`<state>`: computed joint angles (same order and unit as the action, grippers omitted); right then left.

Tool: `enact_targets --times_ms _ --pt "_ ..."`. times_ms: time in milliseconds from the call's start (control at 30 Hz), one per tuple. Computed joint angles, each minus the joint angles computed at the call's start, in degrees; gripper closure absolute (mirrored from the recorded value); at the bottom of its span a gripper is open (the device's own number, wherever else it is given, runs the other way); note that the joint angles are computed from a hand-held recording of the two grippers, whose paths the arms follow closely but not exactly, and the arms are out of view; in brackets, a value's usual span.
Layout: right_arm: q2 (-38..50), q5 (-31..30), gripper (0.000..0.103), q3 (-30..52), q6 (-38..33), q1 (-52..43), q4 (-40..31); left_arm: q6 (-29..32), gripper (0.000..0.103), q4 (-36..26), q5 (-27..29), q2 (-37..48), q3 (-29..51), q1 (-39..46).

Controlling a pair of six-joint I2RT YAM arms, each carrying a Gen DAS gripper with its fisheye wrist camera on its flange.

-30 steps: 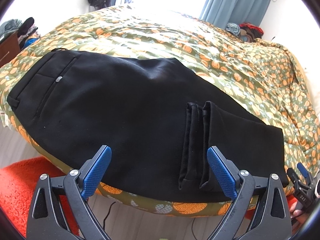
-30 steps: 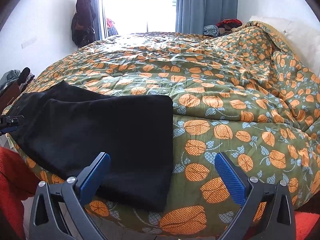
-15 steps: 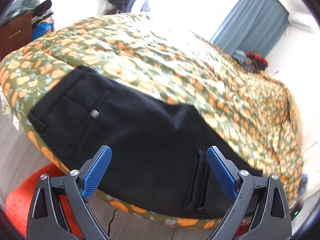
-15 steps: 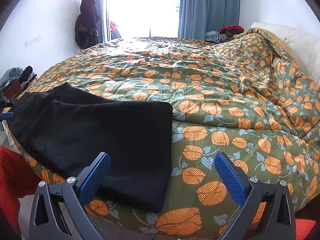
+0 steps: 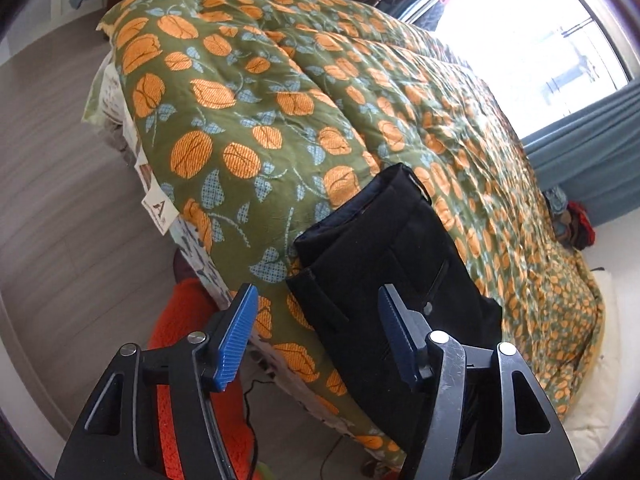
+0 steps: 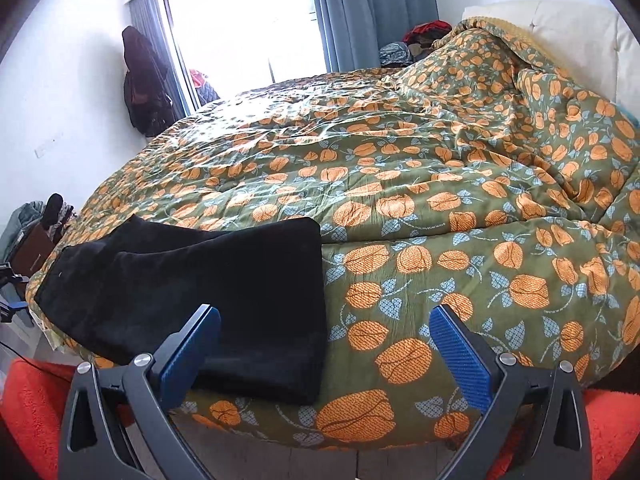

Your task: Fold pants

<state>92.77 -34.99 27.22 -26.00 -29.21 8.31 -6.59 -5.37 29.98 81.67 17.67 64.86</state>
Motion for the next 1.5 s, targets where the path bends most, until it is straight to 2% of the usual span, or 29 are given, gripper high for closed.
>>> enact_targets --times_ms 67,133,200,267,300,333,400,567,667,700,767,867,1000,1133,1233,1367,1400,1433,1500 --pt "-0.2 1.1 0.000 -0.8 -1.8 0.0 -0.2 -0.7 0.046 2.4 -0.4 2.0 -0.3 -1.1" --pt "1.0 3.0 0.000 -1.0 -1.8 1.0 0.7 -0.8 0.064 3.5 0.0 3.2 -0.3 -2.8" --pt "2.1 4.1 0.000 -1.2 -1.2 1.6 1.9 -1.7 0.065 4.3 -2.3 2.9 -0.2 -5.8" --pt "2.6 4.9 0.000 -1.6 -1.4 2.4 2.8 -2.0 0.071 4.9 -3.5 3.6 0.6 -7.3" --pt "2.7 5.3 0.000 -1.9 -1.7 2.9 3.3 -2.2 0.077 5.0 -3.2 4.0 1.1 -7.2" --pt "2.7 5.6 0.000 -2.3 -2.1 3.2 3.8 -2.0 0.078 5.1 -1.2 4.1 1.5 -6.1" --pt "2.3 5.8 0.000 -2.9 -2.8 3.7 4.2 -1.3 0.078 5.5 2.0 4.1 2.1 -4.5" --pt "2.7 6.3 0.000 -3.4 -3.0 5.2 4.8 -2.0 0.077 8.2 -1.9 9.0 3.5 -6.1" --pt "2.4 5.9 0.000 -3.7 -3.1 5.3 4.7 -2.7 0.063 10.2 1.5 8.3 1.6 -2.6" --pt "2.2 5.8 0.000 -3.8 -3.3 5.3 4.7 -2.6 0.054 10.7 2.2 8.1 0.9 -1.6" --pt "2.2 5.7 0.000 -3.9 -3.6 5.3 5.0 -2.4 0.052 12.1 2.2 8.6 -0.3 -1.2" --pt "3.1 5.9 0.000 -3.5 -3.0 5.5 5.3 -2.8 0.052 14.9 2.4 12.6 -0.4 -3.5" --pt "3.4 6.4 0.000 -3.2 -2.0 5.6 5.7 -7.3 0.052 21.9 0.3 16.5 -0.6 -9.6" --pt "3.2 5.9 0.000 -3.1 -1.9 5.0 5.7 -12.5 0.036 27.6 -2.4 19.1 -0.4 -14.3" --pt "4.0 6.1 0.000 -2.6 -2.1 4.5 5.5 -13.7 0.031 30.7 -2.3 23.2 0.6 -15.2" --pt "4.8 5.8 0.000 -2.0 -2.3 3.5 5.2 -13.4 0.033 30.5 -2.0 23.9 1.1 -15.0" --pt "4.9 5.7 0.000 -1.8 -2.3 3.2 5.1 -13.0 0.040 29.8 -2.6 23.1 0.9 -14.9" --pt "5.1 5.5 0.000 -1.7 -2.1 3.0 5.1 -12.5 0.052 28.5 -3.5 21.9 0.8 -14.7" --pt "5.4 5.0 0.000 -1.1 -1.6 2.5 5.0 -11.0 0.066 25.1 -3.5 19.4 0.9 -13.3"
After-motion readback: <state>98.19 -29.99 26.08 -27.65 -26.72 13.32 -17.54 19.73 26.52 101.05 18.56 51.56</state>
